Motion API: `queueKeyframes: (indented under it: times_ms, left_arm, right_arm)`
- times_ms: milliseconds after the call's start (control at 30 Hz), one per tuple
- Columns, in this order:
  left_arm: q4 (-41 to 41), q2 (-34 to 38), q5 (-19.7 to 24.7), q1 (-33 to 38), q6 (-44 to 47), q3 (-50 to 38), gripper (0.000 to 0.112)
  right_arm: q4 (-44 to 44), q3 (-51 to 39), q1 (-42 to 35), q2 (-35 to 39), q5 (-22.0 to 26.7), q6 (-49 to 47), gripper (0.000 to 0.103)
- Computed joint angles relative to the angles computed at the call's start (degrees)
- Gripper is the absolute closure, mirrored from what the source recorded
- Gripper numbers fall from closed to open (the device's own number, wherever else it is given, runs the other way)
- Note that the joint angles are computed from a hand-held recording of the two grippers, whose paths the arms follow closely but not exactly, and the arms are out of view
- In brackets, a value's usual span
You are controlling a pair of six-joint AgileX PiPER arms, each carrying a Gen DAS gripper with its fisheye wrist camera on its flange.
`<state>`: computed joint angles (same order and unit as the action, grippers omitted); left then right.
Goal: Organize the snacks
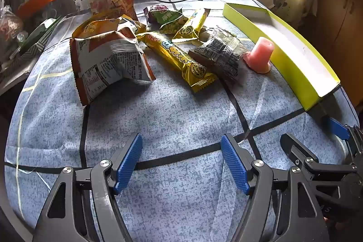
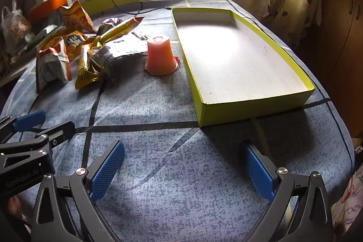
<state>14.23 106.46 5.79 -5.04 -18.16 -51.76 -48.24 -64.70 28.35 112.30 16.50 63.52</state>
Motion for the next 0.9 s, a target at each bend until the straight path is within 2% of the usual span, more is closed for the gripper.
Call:
queueKeyframes:
  times_ms: [300, 367, 533, 633, 700, 800, 900]
  left_arm:
    - [-1.6, 0.2, 0.6, 0.0, 1.5, -0.7, 0.040]
    - [0.9, 0.0, -0.1, 0.0, -0.9, 0.0, 0.040]
    - [1.1, 0.0, 0.0, -0.1, -1.1, 0.0, 0.040]
    - [-5.2, -0.3, 0.4, 0.5, 5.5, 0.1, 0.040]
    - [-5.1, -0.7, 1.0, 0.8, 4.9, 0.2, 0.040]
    - [-9.0, -0.5, 2.0, 2.1, 8.4, -0.7, 0.040]
    - [-5.9, -0.8, 2.4, 2.6, 5.1, -0.2, 0.040]
  right_arm:
    - [-1.1, 0.2, 0.1, 0.0, -0.1, 1.1, 0.002]
    - [-1.2, 0.3, 0.1, 0.0, -0.2, 1.3, 0.002]
    - [-1.0, 0.3, 0.1, 0.0, -0.1, 1.2, 0.002]
    - [-1.8, -0.1, 1.1, 0.4, 0.6, 2.3, 0.002]
    - [2.3, -0.9, 1.2, 0.5, -0.1, -2.9, 0.002]
    - [3.9, -1.4, 1.6, 0.7, -0.3, -4.9, 0.002]
    - [6.0, -2.4, 1.6, 1.3, -0.1, -7.2, 0.002]
